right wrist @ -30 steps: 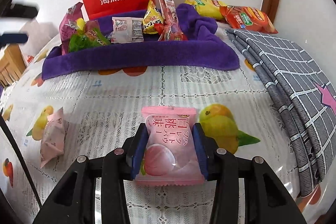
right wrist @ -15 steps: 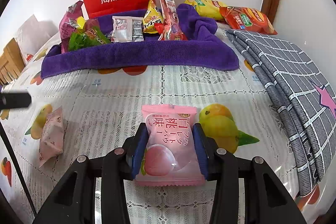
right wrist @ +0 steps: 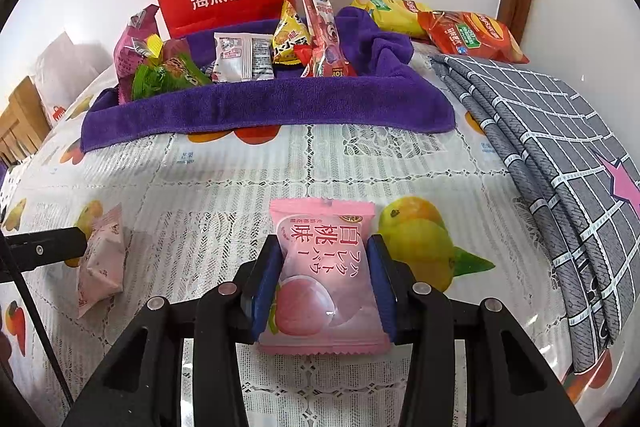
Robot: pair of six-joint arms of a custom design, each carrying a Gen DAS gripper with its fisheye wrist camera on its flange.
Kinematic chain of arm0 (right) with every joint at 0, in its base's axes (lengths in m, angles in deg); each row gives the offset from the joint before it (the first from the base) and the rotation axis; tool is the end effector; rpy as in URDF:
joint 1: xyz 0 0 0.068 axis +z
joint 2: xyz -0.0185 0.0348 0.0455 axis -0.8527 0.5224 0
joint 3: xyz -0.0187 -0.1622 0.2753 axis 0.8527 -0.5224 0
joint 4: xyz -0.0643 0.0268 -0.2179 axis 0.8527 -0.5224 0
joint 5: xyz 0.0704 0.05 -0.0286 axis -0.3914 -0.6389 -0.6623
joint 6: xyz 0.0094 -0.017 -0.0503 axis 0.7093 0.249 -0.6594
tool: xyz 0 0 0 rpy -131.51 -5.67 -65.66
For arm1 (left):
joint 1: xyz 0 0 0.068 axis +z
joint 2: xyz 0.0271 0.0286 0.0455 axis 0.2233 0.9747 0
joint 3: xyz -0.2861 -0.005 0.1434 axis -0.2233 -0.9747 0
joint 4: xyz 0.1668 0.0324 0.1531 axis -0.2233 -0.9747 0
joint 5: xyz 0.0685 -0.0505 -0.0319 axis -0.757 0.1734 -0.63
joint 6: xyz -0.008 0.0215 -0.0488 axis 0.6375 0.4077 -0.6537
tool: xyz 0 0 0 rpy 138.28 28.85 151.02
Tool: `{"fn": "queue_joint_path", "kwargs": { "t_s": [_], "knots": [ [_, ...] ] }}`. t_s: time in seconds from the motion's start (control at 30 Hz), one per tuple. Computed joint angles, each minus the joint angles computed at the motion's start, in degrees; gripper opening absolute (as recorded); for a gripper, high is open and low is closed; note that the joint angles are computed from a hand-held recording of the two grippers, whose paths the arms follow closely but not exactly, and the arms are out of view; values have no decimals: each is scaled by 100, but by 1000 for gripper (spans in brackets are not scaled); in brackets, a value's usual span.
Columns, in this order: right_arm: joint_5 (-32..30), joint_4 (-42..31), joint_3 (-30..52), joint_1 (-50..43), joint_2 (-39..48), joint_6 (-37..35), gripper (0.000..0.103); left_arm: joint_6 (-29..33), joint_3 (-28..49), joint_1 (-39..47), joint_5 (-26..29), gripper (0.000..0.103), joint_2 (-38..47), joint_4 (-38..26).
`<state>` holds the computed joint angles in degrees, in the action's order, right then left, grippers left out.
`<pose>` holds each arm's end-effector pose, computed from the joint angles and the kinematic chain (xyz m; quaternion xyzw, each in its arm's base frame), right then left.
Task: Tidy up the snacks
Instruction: 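Lift the pink peach sachet with the right tool while the left grasps the pink wrapper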
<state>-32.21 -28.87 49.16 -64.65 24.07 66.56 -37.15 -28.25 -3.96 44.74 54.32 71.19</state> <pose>0.1462 -0.0132 0.1367 0.0171 0.9458 0.0068 0.3244 0.1863 -0.0642 0.1922 -0.0047 0.9659 -0.1728 0.1927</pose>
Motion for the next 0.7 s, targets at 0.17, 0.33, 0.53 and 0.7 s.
{"fn": "queue_joint_path", "kwargs": {
  "t_s": [0.17, 0.33, 0.53, 0.7],
  "knots": [
    [-193, -46, -22, -174, -57, -64, 44, -193, 109, -387, 9, 66, 136, 37],
    [-392, -302, -97, -647, -345, -542, 43, -418, 76, -774, -330, 66, 172, 224],
    [-495, -426, -163, -1049, -531, -802, 43, -690, 170, -1568, -1315, 66, 377, 318],
    [-335, -338, -189, -905, -503, -713, 43, -827, 203, -2240, -2299, 60, 573, 316]
  ]
}}
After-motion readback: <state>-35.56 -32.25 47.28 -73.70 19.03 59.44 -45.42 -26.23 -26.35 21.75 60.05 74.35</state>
